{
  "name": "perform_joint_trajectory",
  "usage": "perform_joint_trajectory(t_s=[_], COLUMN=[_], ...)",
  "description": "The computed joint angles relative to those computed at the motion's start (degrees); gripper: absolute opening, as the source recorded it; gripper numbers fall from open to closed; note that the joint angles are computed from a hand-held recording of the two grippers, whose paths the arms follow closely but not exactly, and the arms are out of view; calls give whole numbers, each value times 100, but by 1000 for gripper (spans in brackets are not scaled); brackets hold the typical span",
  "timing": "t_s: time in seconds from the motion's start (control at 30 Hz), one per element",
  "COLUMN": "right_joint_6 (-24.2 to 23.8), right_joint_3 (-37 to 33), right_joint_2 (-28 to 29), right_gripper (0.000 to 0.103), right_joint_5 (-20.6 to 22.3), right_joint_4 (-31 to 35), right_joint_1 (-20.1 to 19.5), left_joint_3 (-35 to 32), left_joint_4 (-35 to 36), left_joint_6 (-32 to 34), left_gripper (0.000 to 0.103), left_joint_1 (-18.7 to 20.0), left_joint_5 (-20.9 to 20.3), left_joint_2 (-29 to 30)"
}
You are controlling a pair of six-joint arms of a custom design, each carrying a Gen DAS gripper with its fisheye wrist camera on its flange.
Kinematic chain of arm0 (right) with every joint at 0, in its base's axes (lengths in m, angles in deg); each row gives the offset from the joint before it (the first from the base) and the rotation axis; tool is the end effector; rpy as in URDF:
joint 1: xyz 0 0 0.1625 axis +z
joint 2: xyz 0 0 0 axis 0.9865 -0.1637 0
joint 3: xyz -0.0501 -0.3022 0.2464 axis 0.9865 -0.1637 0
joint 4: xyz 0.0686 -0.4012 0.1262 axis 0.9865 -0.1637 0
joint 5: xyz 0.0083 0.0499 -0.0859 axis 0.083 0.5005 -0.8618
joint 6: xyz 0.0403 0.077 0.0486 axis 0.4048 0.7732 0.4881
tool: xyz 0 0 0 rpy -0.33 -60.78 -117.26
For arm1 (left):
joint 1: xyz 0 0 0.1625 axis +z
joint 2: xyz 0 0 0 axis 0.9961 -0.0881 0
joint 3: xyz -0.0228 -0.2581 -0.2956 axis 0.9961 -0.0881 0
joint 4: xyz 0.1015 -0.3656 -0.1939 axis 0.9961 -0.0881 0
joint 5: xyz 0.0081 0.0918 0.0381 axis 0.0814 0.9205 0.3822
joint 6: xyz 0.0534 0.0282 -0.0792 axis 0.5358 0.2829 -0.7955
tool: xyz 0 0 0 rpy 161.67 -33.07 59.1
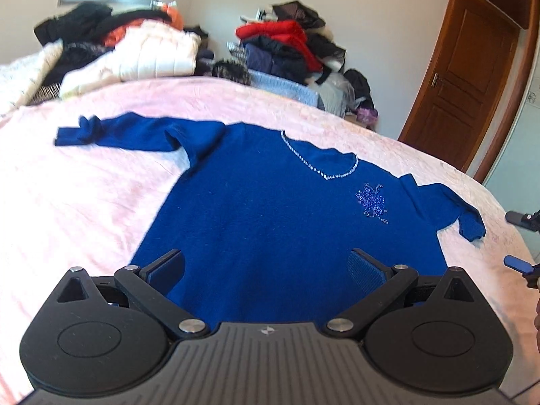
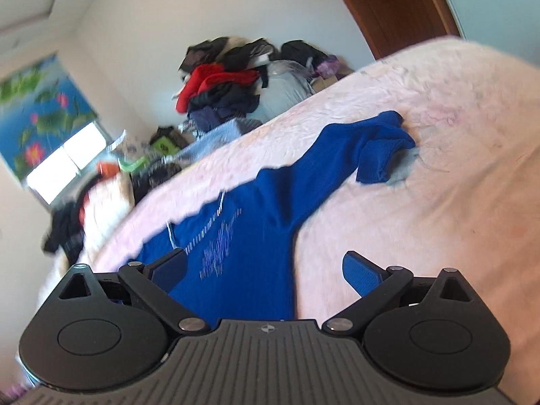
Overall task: Fold small clothes
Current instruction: 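Grasp the blue sweater's sleeve cuff with the right gripper and lift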
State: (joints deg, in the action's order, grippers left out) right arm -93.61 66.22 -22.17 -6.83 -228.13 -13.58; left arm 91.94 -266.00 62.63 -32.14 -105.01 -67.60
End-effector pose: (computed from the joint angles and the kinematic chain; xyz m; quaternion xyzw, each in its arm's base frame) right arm -0.1314 -0.6908 0.3751 -0.0360 -0.8476 0.5205 0.0969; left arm -0.2845 -0.7106 -0.0258 0.1410 0.8701 -0.4124 0.2303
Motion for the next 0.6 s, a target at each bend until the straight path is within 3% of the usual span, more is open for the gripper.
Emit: perform_joint_trajectory(t_s=[0.13,0.2,0.27,0.33,0.43,0.6], right_joint_6=[1780,2490,2982,3524,4627,5931], right_joint_3=[-1149,-1717,-2354,-2987,-3828,-4576], right_joint_2=[457,782,1155,1484,2037,2653], right_gripper=[85,81,79,79,79,79], right_joint_5=[809,786,665,735,1465,2004], right_joint_4=[510,459,560,1075,1444,1102], right_joint_1=[-375,-477,-563,-668,-918,-1023], left_joint_3=[-949,-1377,-1800,-2277,-3028,-4121], left_joint_4=[608,807,1000,1201,1603,2200], left_joint_6=[-41,46,117,224,273,357], left_gripper=[103,103,103,103,103,103], left_joint_1=[66,78,71,75,86,96], left_joint_5=[151,143,133,95,28,-142], left_joint_2=[442,647,858,1104,1489,2082])
